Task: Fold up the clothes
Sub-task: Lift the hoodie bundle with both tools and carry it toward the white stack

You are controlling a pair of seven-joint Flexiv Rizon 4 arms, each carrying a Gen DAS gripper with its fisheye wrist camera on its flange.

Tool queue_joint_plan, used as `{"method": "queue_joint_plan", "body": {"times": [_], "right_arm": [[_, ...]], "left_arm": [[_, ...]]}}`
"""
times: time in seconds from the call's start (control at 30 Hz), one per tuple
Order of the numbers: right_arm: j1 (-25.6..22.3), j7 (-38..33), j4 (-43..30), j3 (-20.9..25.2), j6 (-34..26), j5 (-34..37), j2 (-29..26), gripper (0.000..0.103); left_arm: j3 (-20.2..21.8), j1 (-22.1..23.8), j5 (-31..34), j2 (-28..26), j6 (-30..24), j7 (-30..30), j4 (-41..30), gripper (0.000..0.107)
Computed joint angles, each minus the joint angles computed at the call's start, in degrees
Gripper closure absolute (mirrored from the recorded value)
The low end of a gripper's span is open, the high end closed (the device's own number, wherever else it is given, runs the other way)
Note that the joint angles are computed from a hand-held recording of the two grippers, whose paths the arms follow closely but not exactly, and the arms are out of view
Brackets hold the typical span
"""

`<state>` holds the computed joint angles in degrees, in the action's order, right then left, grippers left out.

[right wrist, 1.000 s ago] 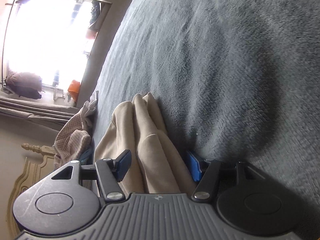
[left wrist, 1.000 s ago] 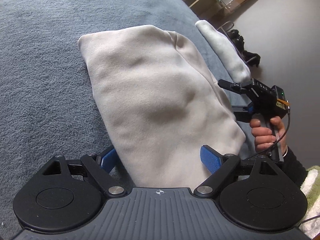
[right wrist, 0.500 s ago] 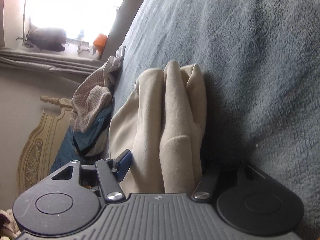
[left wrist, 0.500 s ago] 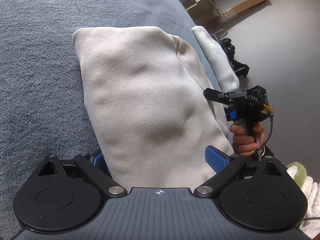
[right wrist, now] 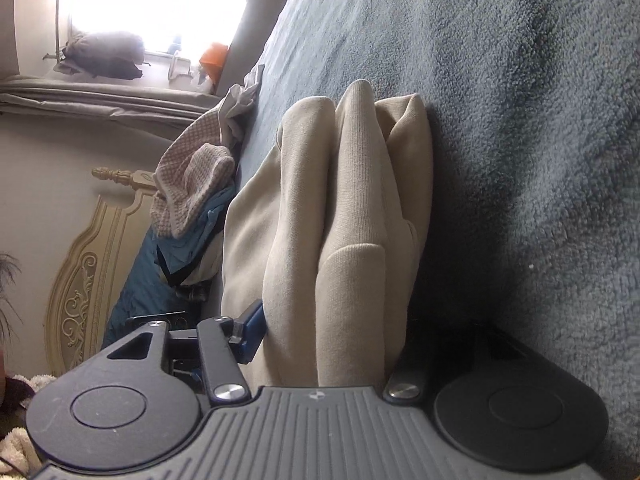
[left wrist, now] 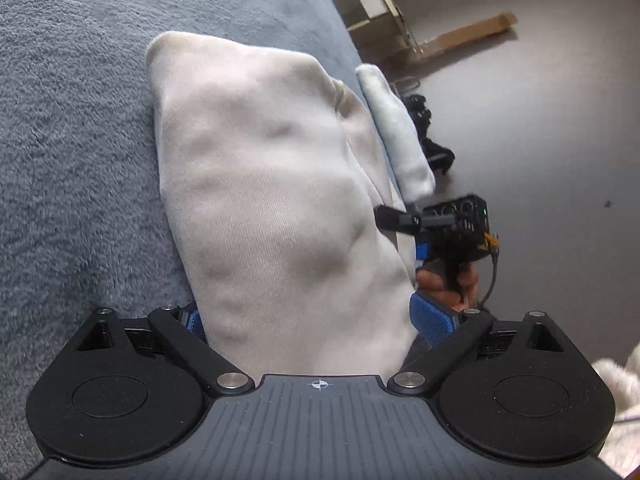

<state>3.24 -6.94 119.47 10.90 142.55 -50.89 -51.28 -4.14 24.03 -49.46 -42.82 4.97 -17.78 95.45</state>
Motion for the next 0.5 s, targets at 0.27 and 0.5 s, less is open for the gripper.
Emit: {"method": "queue_joint_plan", "body": {"times": [0.27,0.5], "right_arm": [[-0.3,5.7,-2.9,-0.6,-5.4,-4.8,1.0,0.047],[2.9,4.6,0.7,0.3,-22.1,-1.6,11.6,0.058]], "left_arm": [[0.4,-2.3,0.4,-0.2,2.4,-10.1,-1.8,0.011],[0.3,-2.1,2.7,1.1,0.9,-13.3,-2.9,0.011]]}}
